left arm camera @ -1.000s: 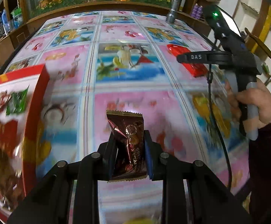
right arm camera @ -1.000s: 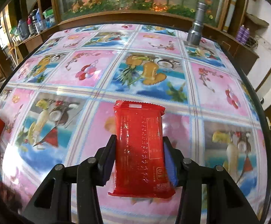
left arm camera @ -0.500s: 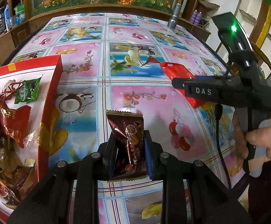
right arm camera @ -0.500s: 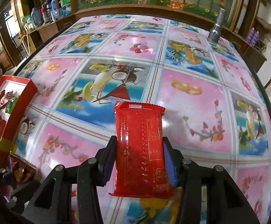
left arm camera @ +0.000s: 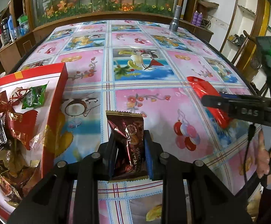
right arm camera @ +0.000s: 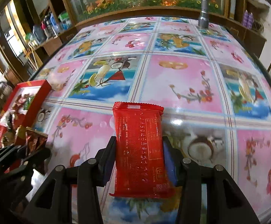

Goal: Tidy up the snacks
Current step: 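Carry the brown packet and red bag over the white box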

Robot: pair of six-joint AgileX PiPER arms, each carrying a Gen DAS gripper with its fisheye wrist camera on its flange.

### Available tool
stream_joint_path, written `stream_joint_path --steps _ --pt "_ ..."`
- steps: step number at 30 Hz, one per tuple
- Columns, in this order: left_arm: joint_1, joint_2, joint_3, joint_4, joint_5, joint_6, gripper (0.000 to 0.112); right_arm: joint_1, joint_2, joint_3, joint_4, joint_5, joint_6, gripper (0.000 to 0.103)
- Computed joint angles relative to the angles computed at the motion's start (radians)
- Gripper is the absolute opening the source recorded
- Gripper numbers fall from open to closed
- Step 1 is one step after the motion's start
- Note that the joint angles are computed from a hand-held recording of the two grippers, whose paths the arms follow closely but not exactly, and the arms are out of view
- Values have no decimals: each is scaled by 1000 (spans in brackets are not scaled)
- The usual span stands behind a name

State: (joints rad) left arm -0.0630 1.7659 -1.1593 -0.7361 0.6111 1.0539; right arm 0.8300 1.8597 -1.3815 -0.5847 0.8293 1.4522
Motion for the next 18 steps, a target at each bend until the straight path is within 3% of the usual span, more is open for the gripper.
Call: stream_joint_path --steps 5,12,18 --pt "40 5 -2 -62 67 45 23 -20 -114 187 -47 -208 138 48" --pt "79 -35 4 -88 135 73 23 -51 -171 314 -129 -422 273 47" --pt "102 -57 -4 -110 165 84 23 -50 -151 298 -125 -472 266 47"
